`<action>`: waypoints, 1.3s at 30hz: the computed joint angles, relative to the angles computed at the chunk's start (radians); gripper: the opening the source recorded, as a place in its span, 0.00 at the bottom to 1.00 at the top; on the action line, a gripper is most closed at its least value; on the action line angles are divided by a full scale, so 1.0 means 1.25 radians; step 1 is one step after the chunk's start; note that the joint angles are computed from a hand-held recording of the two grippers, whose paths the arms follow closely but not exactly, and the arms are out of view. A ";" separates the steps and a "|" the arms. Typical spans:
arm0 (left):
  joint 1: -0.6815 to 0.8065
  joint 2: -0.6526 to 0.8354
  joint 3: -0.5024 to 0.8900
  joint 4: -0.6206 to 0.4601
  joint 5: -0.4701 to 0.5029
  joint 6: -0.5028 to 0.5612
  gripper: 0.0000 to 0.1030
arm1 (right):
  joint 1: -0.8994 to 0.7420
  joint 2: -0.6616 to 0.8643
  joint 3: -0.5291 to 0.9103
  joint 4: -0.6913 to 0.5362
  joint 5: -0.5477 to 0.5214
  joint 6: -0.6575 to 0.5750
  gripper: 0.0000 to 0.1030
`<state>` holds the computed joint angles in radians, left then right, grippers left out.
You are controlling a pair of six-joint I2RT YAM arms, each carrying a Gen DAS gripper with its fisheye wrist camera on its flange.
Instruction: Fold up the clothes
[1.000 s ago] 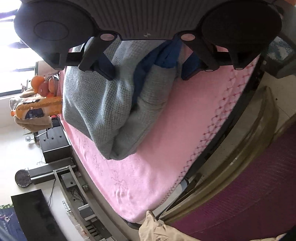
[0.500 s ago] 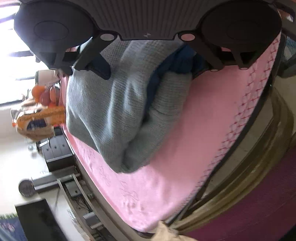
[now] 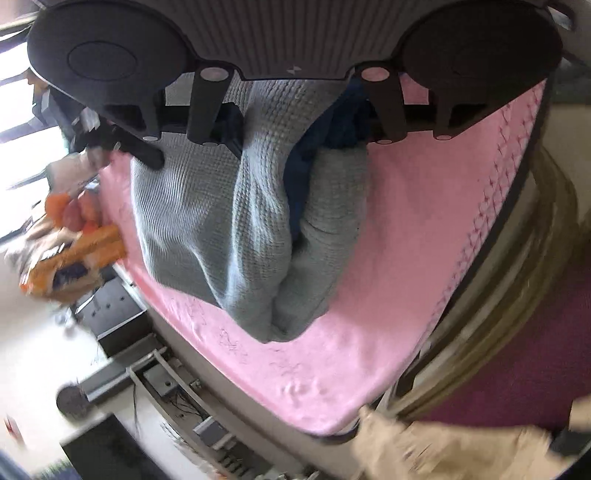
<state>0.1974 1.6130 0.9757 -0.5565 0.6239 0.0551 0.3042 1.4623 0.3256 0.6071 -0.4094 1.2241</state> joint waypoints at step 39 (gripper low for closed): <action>0.027 -0.172 -0.090 0.034 0.067 -0.005 0.38 | 0.147 -0.204 0.212 -0.490 0.226 -0.029 0.54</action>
